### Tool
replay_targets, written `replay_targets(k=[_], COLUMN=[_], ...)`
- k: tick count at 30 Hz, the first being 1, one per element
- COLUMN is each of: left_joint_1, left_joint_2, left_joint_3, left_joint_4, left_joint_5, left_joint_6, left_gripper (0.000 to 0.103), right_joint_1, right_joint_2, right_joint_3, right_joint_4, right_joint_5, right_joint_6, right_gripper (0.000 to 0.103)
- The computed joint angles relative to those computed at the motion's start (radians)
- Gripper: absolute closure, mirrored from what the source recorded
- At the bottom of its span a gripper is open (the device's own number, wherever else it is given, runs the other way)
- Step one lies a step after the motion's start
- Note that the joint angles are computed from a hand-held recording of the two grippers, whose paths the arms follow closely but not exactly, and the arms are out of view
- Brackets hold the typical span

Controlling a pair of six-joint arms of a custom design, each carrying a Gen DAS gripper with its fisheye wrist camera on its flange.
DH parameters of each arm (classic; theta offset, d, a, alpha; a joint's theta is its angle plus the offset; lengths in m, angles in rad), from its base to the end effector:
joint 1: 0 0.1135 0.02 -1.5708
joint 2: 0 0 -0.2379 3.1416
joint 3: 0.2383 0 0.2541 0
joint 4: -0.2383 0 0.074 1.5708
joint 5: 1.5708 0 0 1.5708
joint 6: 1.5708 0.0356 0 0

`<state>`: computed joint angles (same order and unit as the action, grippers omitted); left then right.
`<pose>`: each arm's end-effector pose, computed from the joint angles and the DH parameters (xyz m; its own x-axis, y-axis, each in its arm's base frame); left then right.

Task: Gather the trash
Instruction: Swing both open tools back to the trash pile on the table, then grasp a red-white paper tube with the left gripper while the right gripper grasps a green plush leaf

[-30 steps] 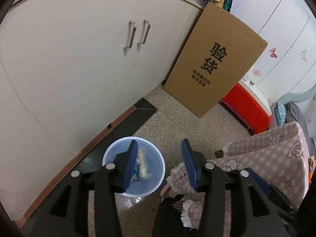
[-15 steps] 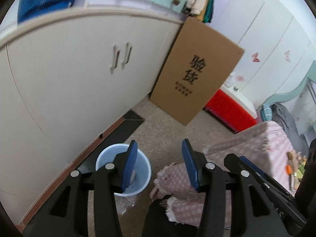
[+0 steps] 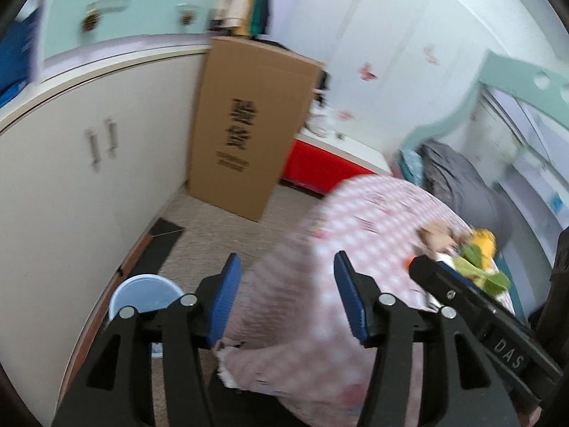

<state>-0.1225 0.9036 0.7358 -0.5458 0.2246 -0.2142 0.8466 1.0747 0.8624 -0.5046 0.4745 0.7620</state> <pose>0.2059 -0.0333 0.2471 -0.6957 -0.1231 -0.7077 0.1416 0.9424 -0.3031 0.1715 0.1693 0.2599 -0.6174 0.2289 -0.7526 -0.0164 0.9528 0.3033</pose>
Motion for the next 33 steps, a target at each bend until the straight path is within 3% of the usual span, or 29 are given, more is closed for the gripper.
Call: replay_targets(k=[5, 9, 13, 19, 24, 25, 27, 30, 33], left_joint_1=[-0.368, -0.604, -0.781, -0.846, -0.864, -0.861, -0.848, -0.837, -0.822], left_joint_2=[0.083, 0.210, 0.369, 0.519, 0.656, 0.665, 0.689, 0.672, 0.626], left_joint_3=[0.054, 0.123, 0.215, 0.295, 0.376, 0.380, 0.399, 0.390, 0.369], left_joint_4=[0.030, 0.056, 0.084, 0.110, 0.101, 0.102, 0.088, 0.103, 0.117], left_joint_5=[-0.220, -0.375, -0.518, -0.522, -0.590, -0.598, -0.578, -0.554, -0.519], left_joint_6=[-0.091, -0.082, -0.049, -0.027, -0.022, -0.019, -0.023, -0.027, -0.017], left_gripper=[0.039, 0.032, 0.030, 0.030, 0.031, 0.032, 0.046, 0.051, 0.065], right_joint_1=[-0.116, -0.232, -0.453, -0.853, -1.048, -1.080, -1.107, -1.169, -1.210], right_joint_2=[-0.327, -0.561, -0.732, -0.847, -0.858, -0.854, -0.843, -0.783, -0.717], right_joint_3=[-0.137, -0.210, -0.254, -0.311, -0.341, -0.345, -0.349, -0.356, -0.365], right_joint_4=[-0.196, -0.347, -0.415, -0.424, -0.403, -0.394, -0.371, -0.307, -0.231], right_joint_5=[0.019, 0.016, -0.112, -0.441, -0.630, -0.669, -0.704, -0.771, -0.823], right_joint_6=[-0.009, -0.030, -0.113, -0.272, -0.324, -0.333, -0.330, -0.329, -0.328], right_gripper=[0.048, 0.046, 0.043, 0.041, 0.039, 0.039, 0.038, 0.037, 0.038])
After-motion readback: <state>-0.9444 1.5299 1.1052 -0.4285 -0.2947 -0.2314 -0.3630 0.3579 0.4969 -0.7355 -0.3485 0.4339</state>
